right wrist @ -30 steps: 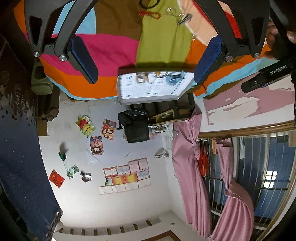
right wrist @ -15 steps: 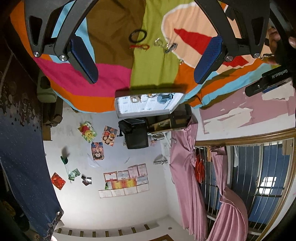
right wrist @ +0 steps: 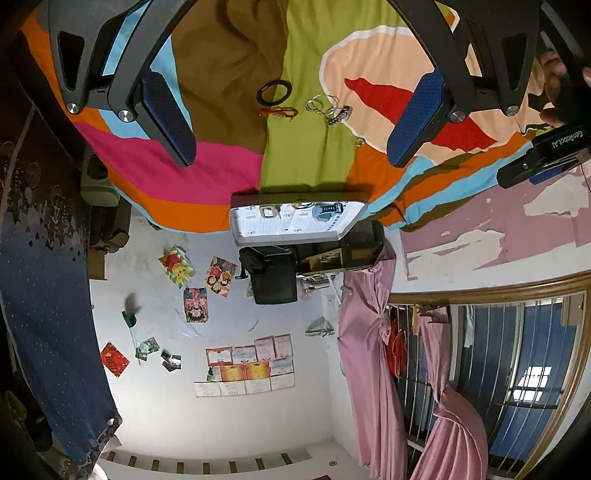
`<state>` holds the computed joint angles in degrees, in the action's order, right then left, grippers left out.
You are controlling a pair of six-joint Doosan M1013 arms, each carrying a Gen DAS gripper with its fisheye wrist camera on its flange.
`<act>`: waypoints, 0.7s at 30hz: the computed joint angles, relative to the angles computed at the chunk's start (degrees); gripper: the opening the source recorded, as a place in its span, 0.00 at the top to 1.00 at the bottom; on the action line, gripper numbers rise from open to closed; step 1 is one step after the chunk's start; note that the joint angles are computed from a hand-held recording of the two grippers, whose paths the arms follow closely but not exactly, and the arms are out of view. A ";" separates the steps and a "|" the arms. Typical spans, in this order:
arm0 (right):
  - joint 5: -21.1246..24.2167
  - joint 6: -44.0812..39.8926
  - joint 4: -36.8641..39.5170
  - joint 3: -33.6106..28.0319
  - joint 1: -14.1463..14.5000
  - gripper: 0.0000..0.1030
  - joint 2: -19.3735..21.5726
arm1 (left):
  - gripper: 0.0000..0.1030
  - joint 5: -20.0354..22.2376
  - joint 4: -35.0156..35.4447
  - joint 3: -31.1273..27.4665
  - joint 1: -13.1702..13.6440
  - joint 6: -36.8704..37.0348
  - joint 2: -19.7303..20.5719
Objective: Organize jewelry
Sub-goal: 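Withdraw both tools from the tray back over the bed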
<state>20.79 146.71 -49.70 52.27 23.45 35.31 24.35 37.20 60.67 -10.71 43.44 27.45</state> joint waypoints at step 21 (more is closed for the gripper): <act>5.81 -10.44 9.71 -12.62 -1.21 0.01 7.00 | 0.00 10.51 -10.13 -18.67 1.13 9.92 10.54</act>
